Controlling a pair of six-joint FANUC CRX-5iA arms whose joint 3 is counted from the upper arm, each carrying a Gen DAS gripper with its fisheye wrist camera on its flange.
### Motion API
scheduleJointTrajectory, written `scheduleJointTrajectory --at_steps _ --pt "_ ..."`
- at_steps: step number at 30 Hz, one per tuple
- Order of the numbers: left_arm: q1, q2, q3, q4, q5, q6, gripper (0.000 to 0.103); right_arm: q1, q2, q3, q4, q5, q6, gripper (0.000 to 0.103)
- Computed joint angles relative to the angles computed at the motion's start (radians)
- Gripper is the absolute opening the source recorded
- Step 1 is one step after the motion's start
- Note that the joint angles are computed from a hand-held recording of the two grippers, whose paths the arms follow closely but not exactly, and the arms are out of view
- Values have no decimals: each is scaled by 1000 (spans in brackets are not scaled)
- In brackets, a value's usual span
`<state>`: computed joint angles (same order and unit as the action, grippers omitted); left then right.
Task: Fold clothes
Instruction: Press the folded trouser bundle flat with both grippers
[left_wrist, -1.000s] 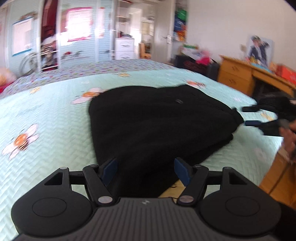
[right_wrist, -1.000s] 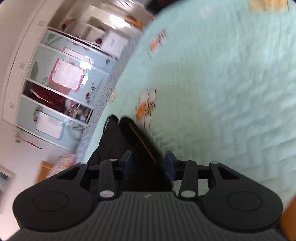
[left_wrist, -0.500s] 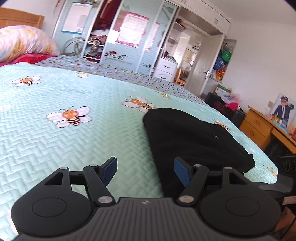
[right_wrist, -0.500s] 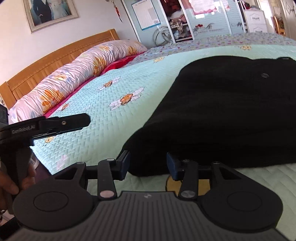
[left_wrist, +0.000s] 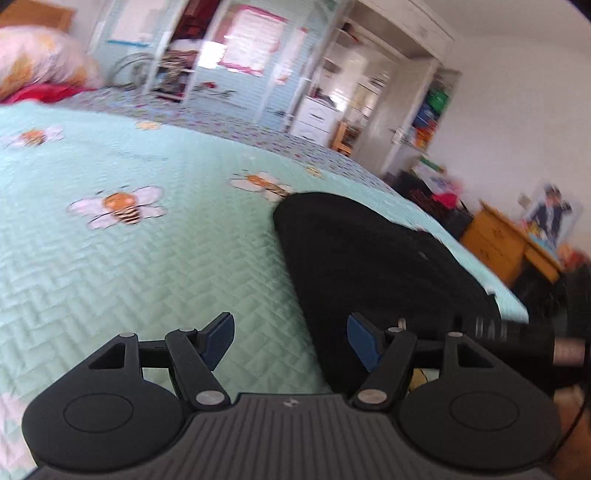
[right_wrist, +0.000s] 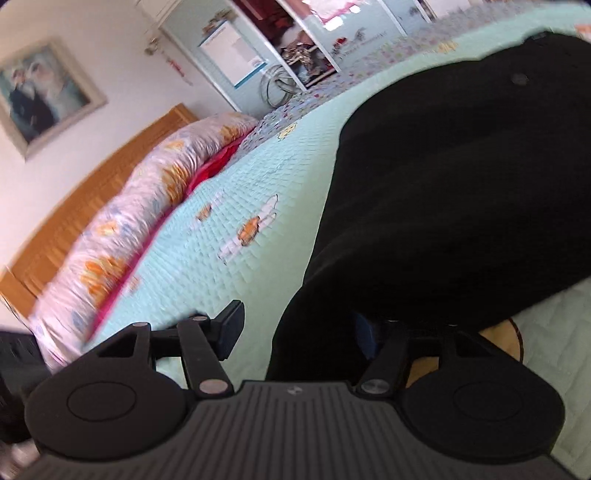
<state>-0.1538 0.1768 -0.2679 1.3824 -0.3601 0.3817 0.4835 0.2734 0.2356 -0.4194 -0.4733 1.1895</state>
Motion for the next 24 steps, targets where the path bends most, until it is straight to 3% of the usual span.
scheduleJointTrajectory --at_steps 1,4,6,8,9,10,12,15,19,22,24 --pt "-2 9 15 -36 -16 -10 70 -34 5 26 -97 -34 39 66" --pt "-25 33 42 5 -84 -155 70 -182 29 82 -437 -152 73 66" --pt "-36 50 62 19 -130 -253 70 -226 44 91 -498 -183 36 67" --pt "-21 81 100 -81 -189 -262 70 -248 58 100 -582 -200 77 68" --pt "-13 93 120 -142 -215 -240 70 -273 88 136 -677 -271 139 68" --pt "-14 92 120 -173 -206 -239 77 -285 129 183 -744 -351 165 69" --pt "-16 90 121 -232 -191 -235 77 -297 146 200 -769 -395 183 71" --pt "-20 76 96 -200 -187 -275 77 -307 166 220 -793 -442 200 70" --pt "-27 76 93 -237 -146 -280 77 -301 117 178 -721 -361 167 70" --pt "-28 72 106 -332 -125 -250 78 -299 193 283 -730 -516 188 70" --pt "-10 73 120 -363 -157 -222 78 -280 163 271 -655 -501 194 69"
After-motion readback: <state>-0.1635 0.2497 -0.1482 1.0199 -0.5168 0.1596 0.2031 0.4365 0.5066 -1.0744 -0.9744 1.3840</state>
